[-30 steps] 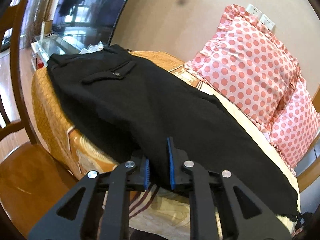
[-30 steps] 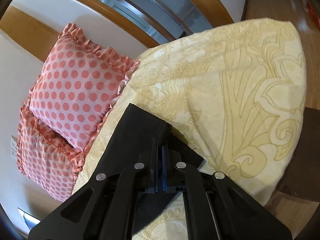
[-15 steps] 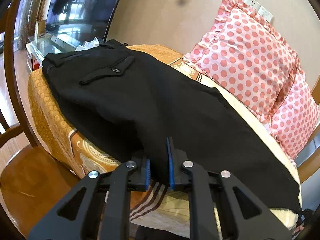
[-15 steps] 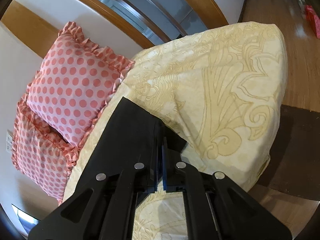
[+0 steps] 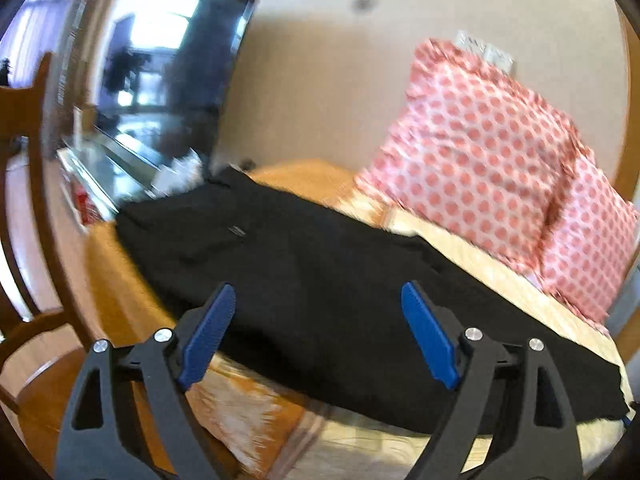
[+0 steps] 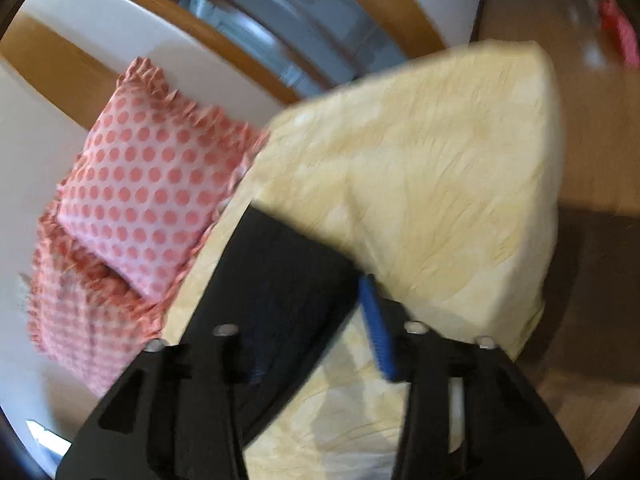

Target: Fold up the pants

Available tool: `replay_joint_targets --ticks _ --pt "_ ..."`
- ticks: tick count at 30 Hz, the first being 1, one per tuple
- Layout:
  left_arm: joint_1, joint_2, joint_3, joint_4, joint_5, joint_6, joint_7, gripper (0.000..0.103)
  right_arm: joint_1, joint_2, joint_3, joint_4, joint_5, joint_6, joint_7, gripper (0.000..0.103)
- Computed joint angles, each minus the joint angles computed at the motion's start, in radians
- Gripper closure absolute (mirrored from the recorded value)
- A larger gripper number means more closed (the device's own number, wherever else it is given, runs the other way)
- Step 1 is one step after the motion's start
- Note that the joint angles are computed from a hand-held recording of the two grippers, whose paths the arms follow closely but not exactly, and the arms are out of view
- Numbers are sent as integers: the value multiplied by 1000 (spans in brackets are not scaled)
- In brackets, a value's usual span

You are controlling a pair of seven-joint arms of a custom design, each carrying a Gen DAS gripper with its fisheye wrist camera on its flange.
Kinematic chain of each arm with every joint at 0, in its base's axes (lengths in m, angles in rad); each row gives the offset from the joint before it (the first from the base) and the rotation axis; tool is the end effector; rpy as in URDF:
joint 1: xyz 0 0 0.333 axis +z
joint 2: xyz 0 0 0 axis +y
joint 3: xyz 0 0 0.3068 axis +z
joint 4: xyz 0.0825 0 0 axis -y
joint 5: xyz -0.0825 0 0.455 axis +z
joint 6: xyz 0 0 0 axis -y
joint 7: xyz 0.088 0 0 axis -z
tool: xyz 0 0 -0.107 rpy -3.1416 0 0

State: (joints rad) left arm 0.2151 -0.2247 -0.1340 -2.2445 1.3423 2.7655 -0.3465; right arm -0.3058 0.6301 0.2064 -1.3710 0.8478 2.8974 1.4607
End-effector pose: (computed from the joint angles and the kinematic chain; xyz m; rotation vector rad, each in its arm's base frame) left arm 0.5828 0.0034 0.4763 -2.0420 0.7480 -0.8424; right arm 0.8095 -0.1667 0.4035 -0.7712 1.9790 -0.2610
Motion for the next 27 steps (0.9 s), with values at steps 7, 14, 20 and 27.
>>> replay_joint_targets --ticks 7,14,20,27 --pt "-22 81 11 32 -52 -11 90 12 8 -16 0 -25 -15 17 5 65" --pt "-60 112 17 52 -20 -75 149 6 20 -8 4 -34 -105 80 51 66" --pt "-67 114 33 53 10 -51 119 3 13 46 35 43 -89 22 1 97" --pt "-56 105 39 45 20 -6 77 3 -55 74 327 164 63 3 -427 97"
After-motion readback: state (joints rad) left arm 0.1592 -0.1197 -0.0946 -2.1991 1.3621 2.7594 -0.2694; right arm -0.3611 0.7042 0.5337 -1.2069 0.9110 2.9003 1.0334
